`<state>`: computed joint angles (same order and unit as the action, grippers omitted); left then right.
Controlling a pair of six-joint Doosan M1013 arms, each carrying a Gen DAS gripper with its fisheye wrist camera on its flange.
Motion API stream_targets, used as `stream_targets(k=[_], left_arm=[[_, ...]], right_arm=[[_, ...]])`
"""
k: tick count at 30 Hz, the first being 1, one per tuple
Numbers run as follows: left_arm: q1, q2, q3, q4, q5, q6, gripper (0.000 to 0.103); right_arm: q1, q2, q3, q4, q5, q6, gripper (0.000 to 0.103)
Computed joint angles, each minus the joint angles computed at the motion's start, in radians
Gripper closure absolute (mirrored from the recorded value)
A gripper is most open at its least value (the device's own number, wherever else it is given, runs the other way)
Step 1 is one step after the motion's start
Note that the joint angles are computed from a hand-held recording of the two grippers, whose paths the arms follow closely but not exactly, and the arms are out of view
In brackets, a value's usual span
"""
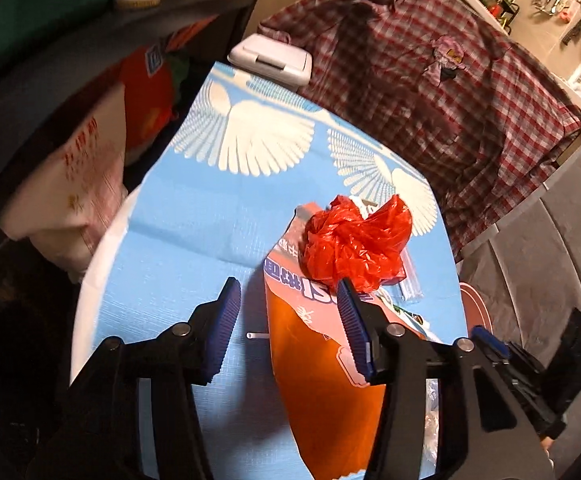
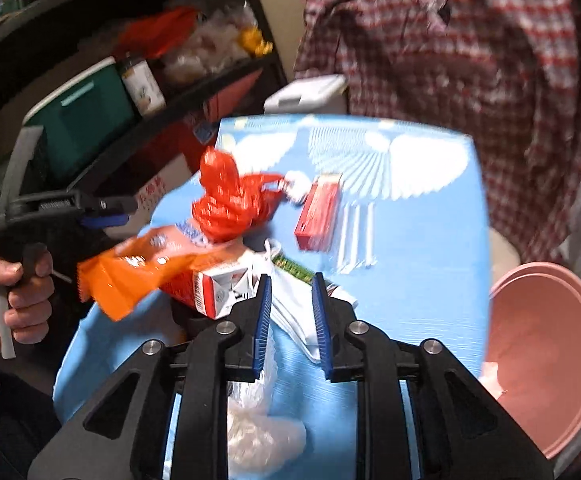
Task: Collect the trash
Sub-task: 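Grasp the orange snack bag with the left tool while the right tool grasps the blue face mask loop, then lift the orange bag with the left tool while the right tool lifts the mask toward the bucket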
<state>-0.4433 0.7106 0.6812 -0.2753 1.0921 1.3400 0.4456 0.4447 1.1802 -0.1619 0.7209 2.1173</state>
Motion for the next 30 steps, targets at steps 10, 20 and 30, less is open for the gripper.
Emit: stream_targets(k=[10, 20, 30], left_arm=[[0.004, 0.063, -0.074, -0.075, 0.134, -0.019, 0.05], [-0.009, 0.037, -0.049, -0.01, 0.124, -0.012, 0.092], [-0.021, -0.07, 0.072, 0.106, 0.006, -0.016, 0.097]], right_arm=[[-0.001, 0.058, -0.057, 0.041, 0.108, -0.083, 0.067], [0.002, 0.025, -0.037, 0.014, 0.071, -0.06, 0.101], [0.028, -0.035, 0.004, -0.085, 0.007, 0.052, 0.101]])
